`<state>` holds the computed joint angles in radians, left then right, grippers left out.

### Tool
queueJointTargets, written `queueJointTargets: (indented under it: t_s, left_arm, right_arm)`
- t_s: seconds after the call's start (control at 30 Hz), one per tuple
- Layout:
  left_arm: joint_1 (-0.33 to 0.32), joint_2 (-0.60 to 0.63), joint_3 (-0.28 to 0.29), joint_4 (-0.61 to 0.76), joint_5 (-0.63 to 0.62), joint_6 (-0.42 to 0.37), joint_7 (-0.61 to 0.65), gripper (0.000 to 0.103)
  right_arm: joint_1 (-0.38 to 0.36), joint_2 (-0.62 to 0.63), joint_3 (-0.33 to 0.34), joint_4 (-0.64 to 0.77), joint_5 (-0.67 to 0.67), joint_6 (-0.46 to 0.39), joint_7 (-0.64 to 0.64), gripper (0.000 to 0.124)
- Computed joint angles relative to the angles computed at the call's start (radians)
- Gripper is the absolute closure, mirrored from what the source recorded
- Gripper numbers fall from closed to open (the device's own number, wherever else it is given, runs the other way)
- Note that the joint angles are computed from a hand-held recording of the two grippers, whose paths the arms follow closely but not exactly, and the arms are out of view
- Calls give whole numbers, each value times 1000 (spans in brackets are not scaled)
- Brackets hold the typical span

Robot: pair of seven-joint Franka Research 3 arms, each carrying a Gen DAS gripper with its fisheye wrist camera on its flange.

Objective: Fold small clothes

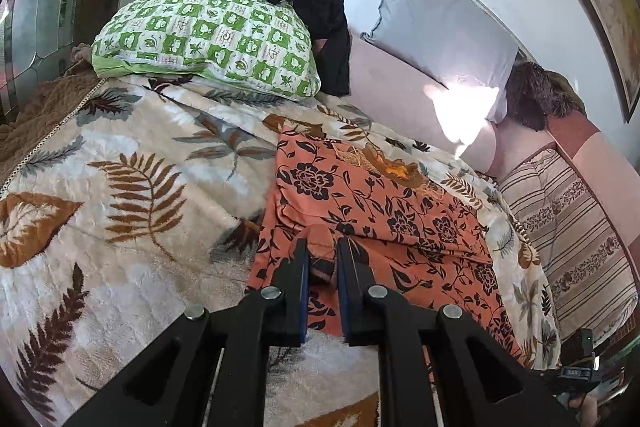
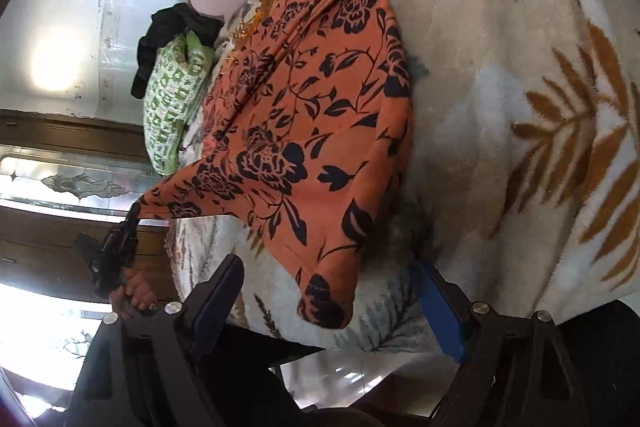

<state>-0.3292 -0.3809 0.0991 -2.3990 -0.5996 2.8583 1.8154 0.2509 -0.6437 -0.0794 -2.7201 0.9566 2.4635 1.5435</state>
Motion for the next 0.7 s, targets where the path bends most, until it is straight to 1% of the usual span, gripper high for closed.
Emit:
queueJointTargets:
  t_s: [0.03,0.07,0.13,0.2,0.27,0.33,0.43,0.53,0.6,0.63,0.67,0.7]
  left_arm:
    - [7,-14,-6,-15,7,-2,-7,91]
    - [12,-26,-9,-29,14,-3,-15,91]
    - [19,-57,-10,-58,31,-8,-30,91]
    - [28,-86,-13,-82,64,-18,-48,91]
    - [21,-112,-2,-98,85,-28,-51,91]
    - [10,-119,11,-89,101,-42,-50,91]
    - [-24,-90,37,-28,93,-46,-21,91]
    - [-65,3,74,102,27,-71,37,91]
    - [-78,109,94,232,-42,-102,86,91]
    - [-77,180,101,312,-75,-121,99,91]
    - [-64,259,98,397,-80,-136,95,90]
    - [-19,326,60,464,-63,-141,78,89]
  right_arm:
    - [-1,20,-1,6,18,-5,-8,100]
    - [7,39,-6,10,20,-13,2,117]
    - [14,23,4,-4,1,8,22,117]
    - [29,-17,-9,-30,43,33,1,117]
    - [41,-35,-18,-37,82,59,-27,117]
    - [63,-38,-52,-20,147,84,-98,117]
    - [78,15,-97,73,237,105,-219,117]
    - [71,132,-144,230,332,86,-358,118]
    - [40,268,-159,388,381,52,-433,118]
    - [30,335,-164,467,392,42,-447,118]
    - [-14,414,-145,553,418,13,-468,118]
    - [-27,498,-155,640,434,-23,-487,118]
